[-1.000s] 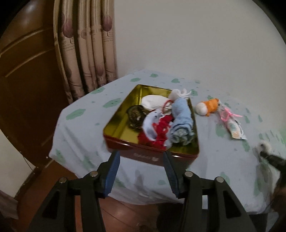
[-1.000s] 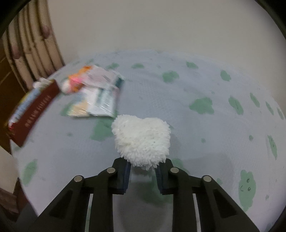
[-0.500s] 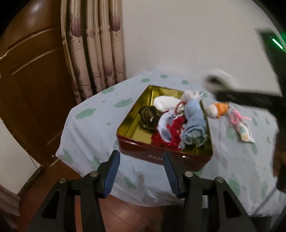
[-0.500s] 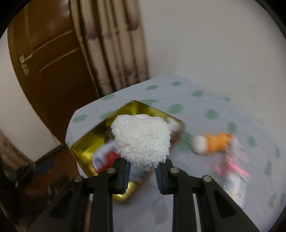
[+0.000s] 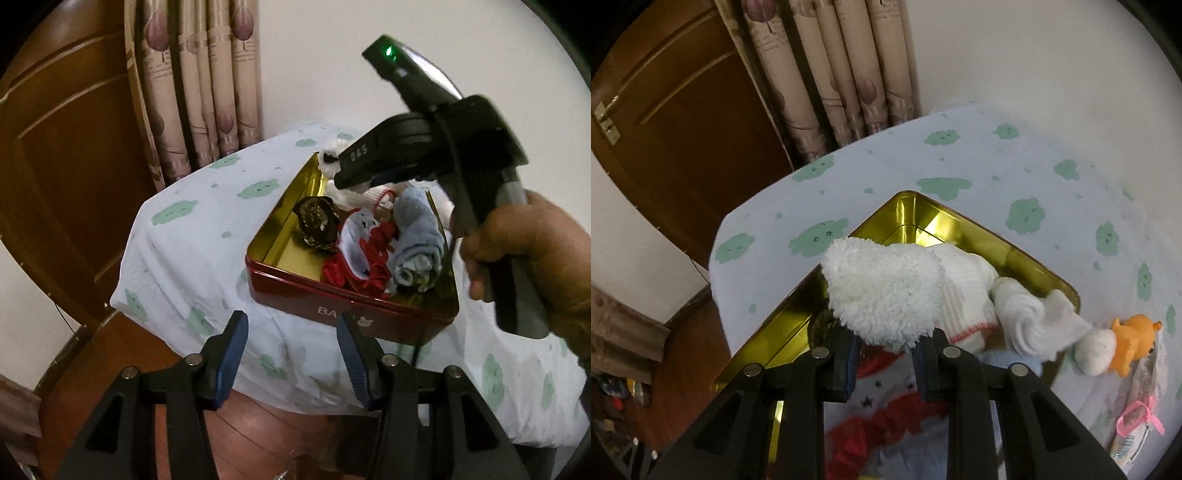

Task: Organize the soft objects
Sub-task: 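Lower the white fluffy mitten into the gold tray and open the right gripper, then withdraw the right gripper from the tray back over the table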

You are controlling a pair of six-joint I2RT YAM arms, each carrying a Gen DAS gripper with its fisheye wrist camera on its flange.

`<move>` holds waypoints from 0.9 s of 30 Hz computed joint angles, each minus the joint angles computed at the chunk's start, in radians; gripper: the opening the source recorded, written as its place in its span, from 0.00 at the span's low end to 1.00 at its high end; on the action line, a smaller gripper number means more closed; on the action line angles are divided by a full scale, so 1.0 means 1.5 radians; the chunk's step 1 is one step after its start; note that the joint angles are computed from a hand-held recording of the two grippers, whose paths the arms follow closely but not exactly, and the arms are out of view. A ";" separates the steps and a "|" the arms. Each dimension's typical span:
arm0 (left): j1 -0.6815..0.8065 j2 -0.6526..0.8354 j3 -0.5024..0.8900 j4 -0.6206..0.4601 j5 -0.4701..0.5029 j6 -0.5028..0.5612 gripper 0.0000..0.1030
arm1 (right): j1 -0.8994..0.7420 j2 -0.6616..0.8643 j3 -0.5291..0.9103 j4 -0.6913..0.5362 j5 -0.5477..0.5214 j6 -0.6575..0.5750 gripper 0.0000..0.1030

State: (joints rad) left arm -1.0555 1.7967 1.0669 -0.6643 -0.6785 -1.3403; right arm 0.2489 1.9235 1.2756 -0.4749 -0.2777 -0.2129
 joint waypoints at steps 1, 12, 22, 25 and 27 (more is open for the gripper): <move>0.002 -0.004 -0.005 0.002 0.002 -0.004 0.49 | 0.005 0.012 0.008 0.000 0.004 0.007 0.23; 0.006 -0.008 -0.012 0.006 0.011 -0.016 0.49 | -0.055 -0.091 -0.117 0.105 -0.151 0.038 0.72; -0.029 0.001 0.014 0.001 -0.015 0.007 0.49 | -0.393 -0.355 -0.429 0.219 -0.140 -0.145 0.85; -0.047 0.009 0.028 0.027 -0.024 0.048 0.49 | -0.556 -0.289 -0.433 0.237 -0.098 -0.268 0.85; -0.056 0.015 0.036 0.058 -0.019 0.090 0.49 | -0.658 -0.229 -0.414 0.276 -0.069 -0.335 0.85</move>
